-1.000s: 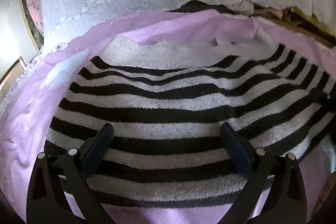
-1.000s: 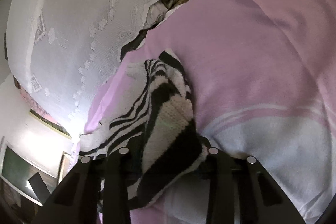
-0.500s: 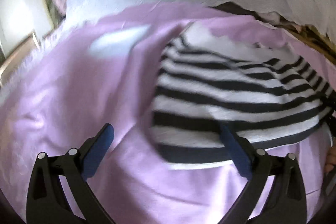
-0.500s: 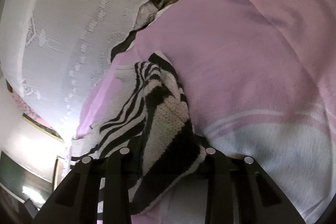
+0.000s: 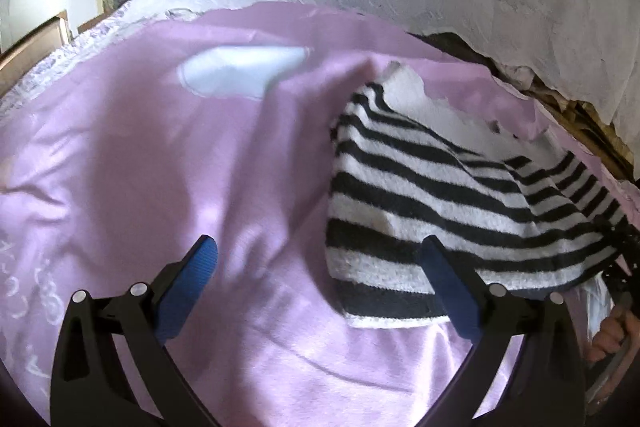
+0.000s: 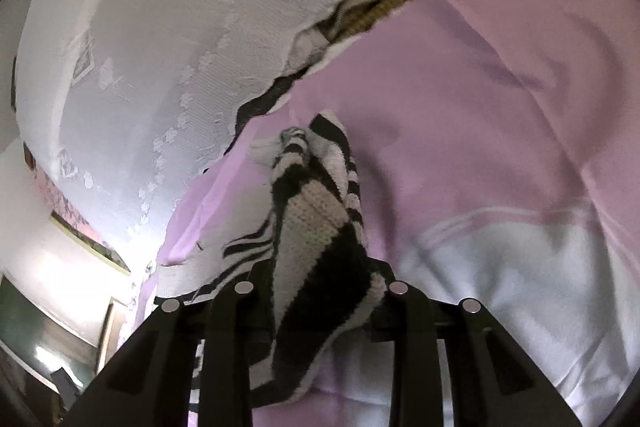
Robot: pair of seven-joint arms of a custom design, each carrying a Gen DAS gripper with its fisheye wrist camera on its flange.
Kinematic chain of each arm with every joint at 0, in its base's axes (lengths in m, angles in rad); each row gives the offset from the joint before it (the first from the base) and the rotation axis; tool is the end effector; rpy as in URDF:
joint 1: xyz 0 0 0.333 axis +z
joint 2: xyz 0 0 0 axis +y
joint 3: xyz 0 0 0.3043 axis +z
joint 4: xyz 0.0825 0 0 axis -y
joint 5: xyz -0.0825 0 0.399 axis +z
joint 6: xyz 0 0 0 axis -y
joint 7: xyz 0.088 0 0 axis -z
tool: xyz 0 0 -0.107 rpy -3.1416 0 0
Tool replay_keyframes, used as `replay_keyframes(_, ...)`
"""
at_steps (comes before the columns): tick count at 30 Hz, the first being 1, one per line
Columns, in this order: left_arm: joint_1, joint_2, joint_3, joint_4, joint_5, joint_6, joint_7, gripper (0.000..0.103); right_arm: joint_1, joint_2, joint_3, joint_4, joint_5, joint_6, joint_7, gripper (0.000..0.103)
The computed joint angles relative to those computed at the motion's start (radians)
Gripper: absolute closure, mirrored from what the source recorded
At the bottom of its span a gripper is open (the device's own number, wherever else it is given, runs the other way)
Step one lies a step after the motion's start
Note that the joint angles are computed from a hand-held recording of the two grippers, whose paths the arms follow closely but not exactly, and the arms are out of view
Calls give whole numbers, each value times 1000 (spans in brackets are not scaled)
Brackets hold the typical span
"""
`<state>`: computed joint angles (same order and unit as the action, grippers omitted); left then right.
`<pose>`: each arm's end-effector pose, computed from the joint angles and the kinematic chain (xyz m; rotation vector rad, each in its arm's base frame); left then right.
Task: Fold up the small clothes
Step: 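Grasp one side of the sweater with the right gripper and lift it, then fold the held side over the sweater with the right gripper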
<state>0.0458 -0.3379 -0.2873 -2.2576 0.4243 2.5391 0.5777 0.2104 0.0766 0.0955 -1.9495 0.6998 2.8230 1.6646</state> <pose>0.4976 -0.1399 0.5435 -2.1561 1.3396 -0.6636 0.6137 0.1585 0.5063 -1.2719 1.8606 -0.0265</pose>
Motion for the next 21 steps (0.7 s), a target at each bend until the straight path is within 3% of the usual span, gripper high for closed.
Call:
replay_keyframes(11, 15, -35, 22, -26, -81, 19, 17, 4, 55, 35, 23, 124, -224, -56, 127, 75)
replay_keyframes(21, 69, -83, 18, -46, -78, 3, -28, 4, 123, 157, 93, 337, -332, -129, 167, 76)
